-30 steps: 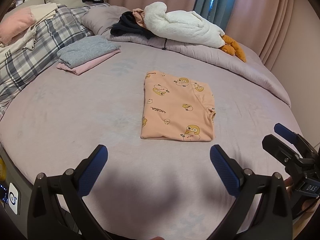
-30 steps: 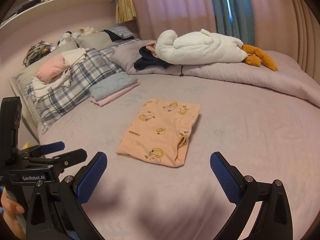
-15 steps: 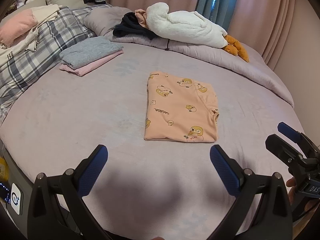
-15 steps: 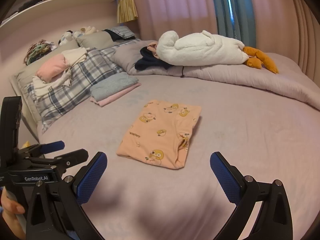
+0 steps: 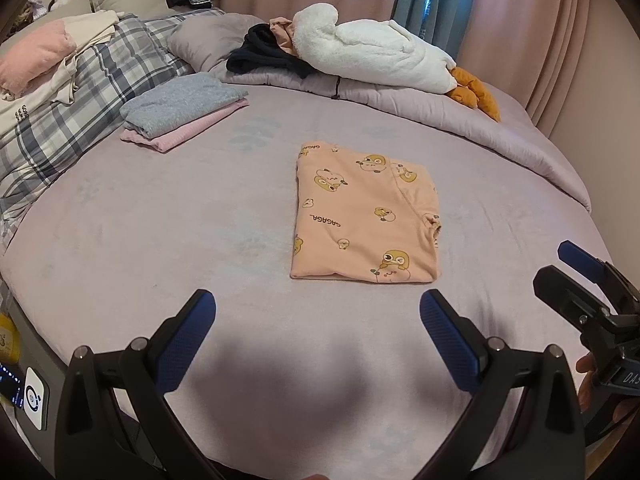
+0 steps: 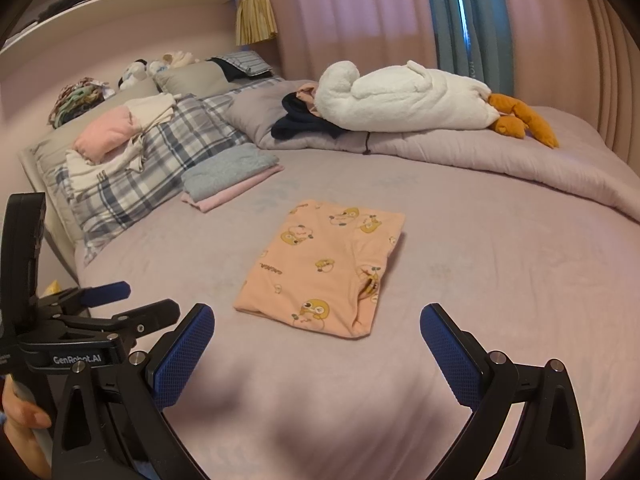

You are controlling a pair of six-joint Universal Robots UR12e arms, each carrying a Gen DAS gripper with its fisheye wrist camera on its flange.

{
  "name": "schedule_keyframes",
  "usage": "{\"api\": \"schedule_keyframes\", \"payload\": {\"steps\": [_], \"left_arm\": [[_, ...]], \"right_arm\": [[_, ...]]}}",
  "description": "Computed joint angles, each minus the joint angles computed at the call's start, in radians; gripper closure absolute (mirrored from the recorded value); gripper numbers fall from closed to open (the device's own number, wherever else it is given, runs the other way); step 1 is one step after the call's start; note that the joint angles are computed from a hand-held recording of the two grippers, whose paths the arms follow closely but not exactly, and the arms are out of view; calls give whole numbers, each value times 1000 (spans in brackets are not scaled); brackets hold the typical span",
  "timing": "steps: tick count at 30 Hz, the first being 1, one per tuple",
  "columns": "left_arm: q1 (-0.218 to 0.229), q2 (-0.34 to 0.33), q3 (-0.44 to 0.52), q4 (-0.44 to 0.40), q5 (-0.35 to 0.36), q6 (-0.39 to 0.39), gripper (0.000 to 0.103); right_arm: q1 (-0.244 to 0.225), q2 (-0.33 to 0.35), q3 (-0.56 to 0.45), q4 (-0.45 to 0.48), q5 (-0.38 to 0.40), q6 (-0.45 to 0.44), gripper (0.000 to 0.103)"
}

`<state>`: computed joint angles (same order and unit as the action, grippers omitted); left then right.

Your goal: Fold small clothes

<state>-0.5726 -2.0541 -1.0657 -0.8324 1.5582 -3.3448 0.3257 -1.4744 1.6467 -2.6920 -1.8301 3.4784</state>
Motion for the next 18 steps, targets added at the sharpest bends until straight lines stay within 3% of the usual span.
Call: {"api": "schedule_keyframes", "payload": {"steps": [18], "left_arm": [[-6,-4,4,-2,30,-6,1]], "right_arm": [[-2,1,-1,0,3,-2,1]]}}
